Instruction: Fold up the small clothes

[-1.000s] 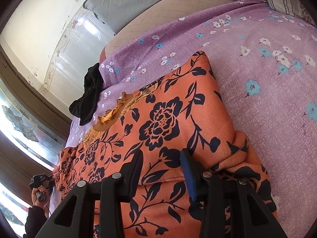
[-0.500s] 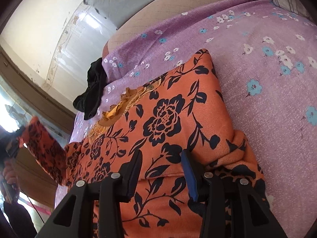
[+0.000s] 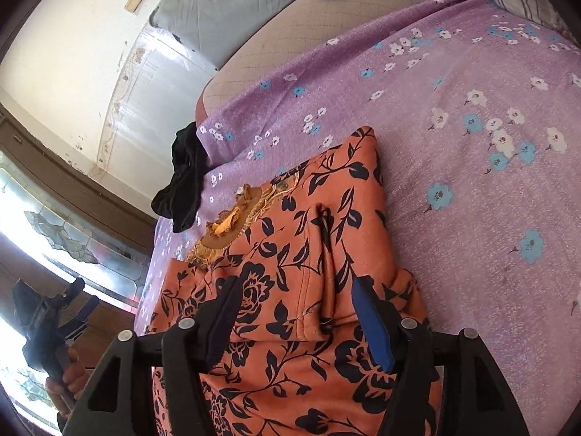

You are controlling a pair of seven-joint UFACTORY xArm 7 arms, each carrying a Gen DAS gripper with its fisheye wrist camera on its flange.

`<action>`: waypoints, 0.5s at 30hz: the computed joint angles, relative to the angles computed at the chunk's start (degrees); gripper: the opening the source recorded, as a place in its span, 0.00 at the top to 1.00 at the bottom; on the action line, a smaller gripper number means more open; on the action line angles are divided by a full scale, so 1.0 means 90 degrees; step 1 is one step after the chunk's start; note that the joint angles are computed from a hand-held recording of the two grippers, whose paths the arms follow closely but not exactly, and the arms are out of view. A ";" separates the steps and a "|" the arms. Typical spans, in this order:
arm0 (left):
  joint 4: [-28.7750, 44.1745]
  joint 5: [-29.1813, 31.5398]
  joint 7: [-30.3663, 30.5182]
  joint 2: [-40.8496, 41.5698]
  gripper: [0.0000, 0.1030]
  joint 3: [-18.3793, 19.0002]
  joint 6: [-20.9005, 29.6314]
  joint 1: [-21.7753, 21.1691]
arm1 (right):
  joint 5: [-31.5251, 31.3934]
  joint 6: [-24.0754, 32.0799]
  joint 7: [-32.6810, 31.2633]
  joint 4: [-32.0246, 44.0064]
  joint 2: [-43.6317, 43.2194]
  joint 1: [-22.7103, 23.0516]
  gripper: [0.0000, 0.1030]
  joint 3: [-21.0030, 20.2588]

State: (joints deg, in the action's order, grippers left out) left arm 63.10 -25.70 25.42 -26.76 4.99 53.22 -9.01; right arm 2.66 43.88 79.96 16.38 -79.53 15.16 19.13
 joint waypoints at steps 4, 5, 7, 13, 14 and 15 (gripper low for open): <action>-0.0166 0.0635 -0.0242 0.0500 0.24 -0.0099 -0.0472 0.0440 | -0.0037 -0.0409 -0.0096 -0.0052 0.0289 -0.0174 0.35 -0.0211; -0.0242 0.0860 -0.0295 0.0582 0.24 -0.0205 -0.0675 0.0513 | -0.0022 -0.0583 -0.0187 -0.0075 0.0403 -0.0183 0.36 -0.0342; -0.0351 0.1516 -0.0476 0.0752 0.24 -0.0466 -0.0963 0.0666 | -0.0063 -0.0636 -0.0439 0.0117 0.0927 -0.0308 0.40 -0.0533; -0.0411 0.2571 -0.0817 0.1159 0.24 -0.0717 -0.1149 0.0746 | -0.0055 -0.0578 -0.0892 0.0650 0.2488 -0.0576 0.60 -0.0699; -0.0403 0.2662 -0.0799 0.1221 0.24 -0.0727 -0.1081 0.0724 | -0.0131 -0.0473 -0.0880 0.0771 0.2622 -0.0641 0.66 -0.0588; -0.0411 0.2801 -0.0825 0.1271 0.24 -0.0759 -0.1034 0.0723 | -0.0208 -0.0296 -0.0919 0.0948 0.2787 -0.0665 0.71 -0.0521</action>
State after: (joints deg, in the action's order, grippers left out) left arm 59.40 -0.49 17.99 -15.32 -1.84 43.92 -2.51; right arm 0.79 41.22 71.68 24.91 -54.45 9.17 14.45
